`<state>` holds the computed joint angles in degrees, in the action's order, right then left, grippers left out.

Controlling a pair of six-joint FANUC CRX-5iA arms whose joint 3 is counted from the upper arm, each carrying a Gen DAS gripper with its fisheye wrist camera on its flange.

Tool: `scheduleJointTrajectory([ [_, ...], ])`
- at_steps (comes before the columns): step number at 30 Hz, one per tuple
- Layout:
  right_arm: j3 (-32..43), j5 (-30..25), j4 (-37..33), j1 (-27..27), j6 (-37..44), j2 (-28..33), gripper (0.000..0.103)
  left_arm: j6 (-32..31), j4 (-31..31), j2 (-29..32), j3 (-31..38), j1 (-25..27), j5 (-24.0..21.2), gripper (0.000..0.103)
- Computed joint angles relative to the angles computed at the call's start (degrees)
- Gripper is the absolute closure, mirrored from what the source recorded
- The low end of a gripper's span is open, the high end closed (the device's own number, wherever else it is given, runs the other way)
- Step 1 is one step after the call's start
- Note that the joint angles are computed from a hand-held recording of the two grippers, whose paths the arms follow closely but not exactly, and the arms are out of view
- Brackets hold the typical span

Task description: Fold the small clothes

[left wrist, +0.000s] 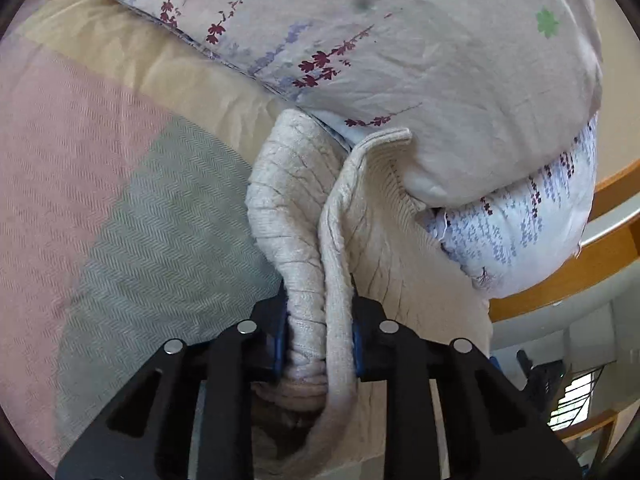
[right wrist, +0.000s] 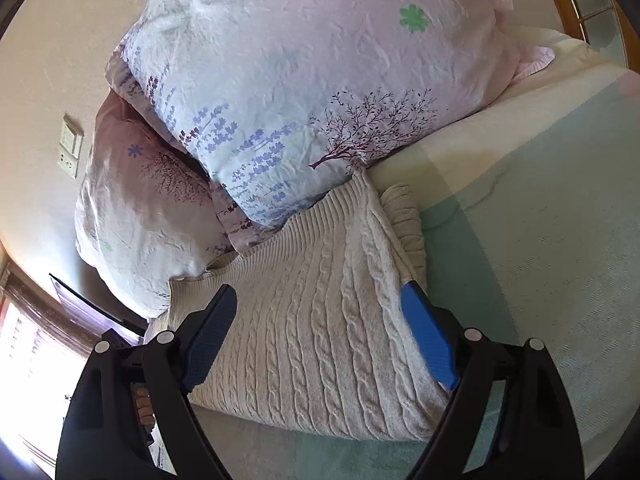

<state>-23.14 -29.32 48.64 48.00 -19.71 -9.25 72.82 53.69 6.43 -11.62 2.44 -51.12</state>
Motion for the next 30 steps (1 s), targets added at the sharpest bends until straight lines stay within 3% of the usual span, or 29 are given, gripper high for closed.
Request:
scheduleJointTrajectory([
  [2,-1.8,0.6,0.6,-0.3,-1.1,-1.7,0.017,-0.5,2.2,-1.1,-0.4,-1.6,1.9,0.084],
  [6,-5.0,-0.8,3.5,-0.9,-2.7,-5.7,0.017,-9.1,15.9,-1.0,1.4,-9.2,4.7,0.085],
  [11,-7.4,-3.2,8.0,-2.2,-6.4,-8.5,0.017,-19.0,29.4,10.5,14.0,-24.1,3.8,0.081],
  [13,-7.4,-2.7,6.6,-3.5,-6.3,-8.5,0.017,-17.7,33.3,17.5,20.4,-27.7,-0.4,0.063],
  [14,-7.1,-2.2,4.7,-4.1,-5.1,-8.5,0.017,-15.4,35.5,20.2,22.3,-29.0,-1.8,0.059],
  [17,-4.6,-0.5,-5.9,-6.0,3.0,-8.4,0.014,-13.9,36.9,20.1,21.1,-29.0,-1.9,0.036],
  [19,-3.8,2.1,-11.9,-7.6,9.0,-8.9,0.004,-14.3,30.8,15.3,17.3,-26.9,3.5,0.017],
  [21,0.3,2.5,-23.9,-9.1,20.9,-7.4,0.004,-8.2,15.8,11.1,16.2,-23.3,7.2,0.015],
  [22,3.5,1.3,-31.4,-10.0,28.1,-5.9,0.004,-4.0,8.3,10.1,16.6,-21.7,7.1,0.015],
  [24,10.9,-2.2,-46.4,-12.5,42.0,-1.6,0.004,5.2,-4.4,10.8,20.5,-19.4,2.0,0.015],
  [25,14.4,-5.0,-53.3,-14.2,48.2,0.6,0.004,7.1,-7.2,10.9,21.2,-18.7,-0.1,0.015],
  [27,19.4,-9.1,-60.7,-16.3,54.0,4.5,0.006,8.5,-10.6,11.9,22.2,-18.6,-3.0,0.015],
  [29,20.4,-9.3,-61.6,-16.4,53.9,6.0,0.010,9.0,-12.5,13.2,23.4,-19.6,-3.9,0.015],
  [30,20.7,-9.3,-61.2,-16.2,54.1,6.3,0.030,9.5,-13.3,14.0,24.1,-20.4,-3.9,0.015],
])
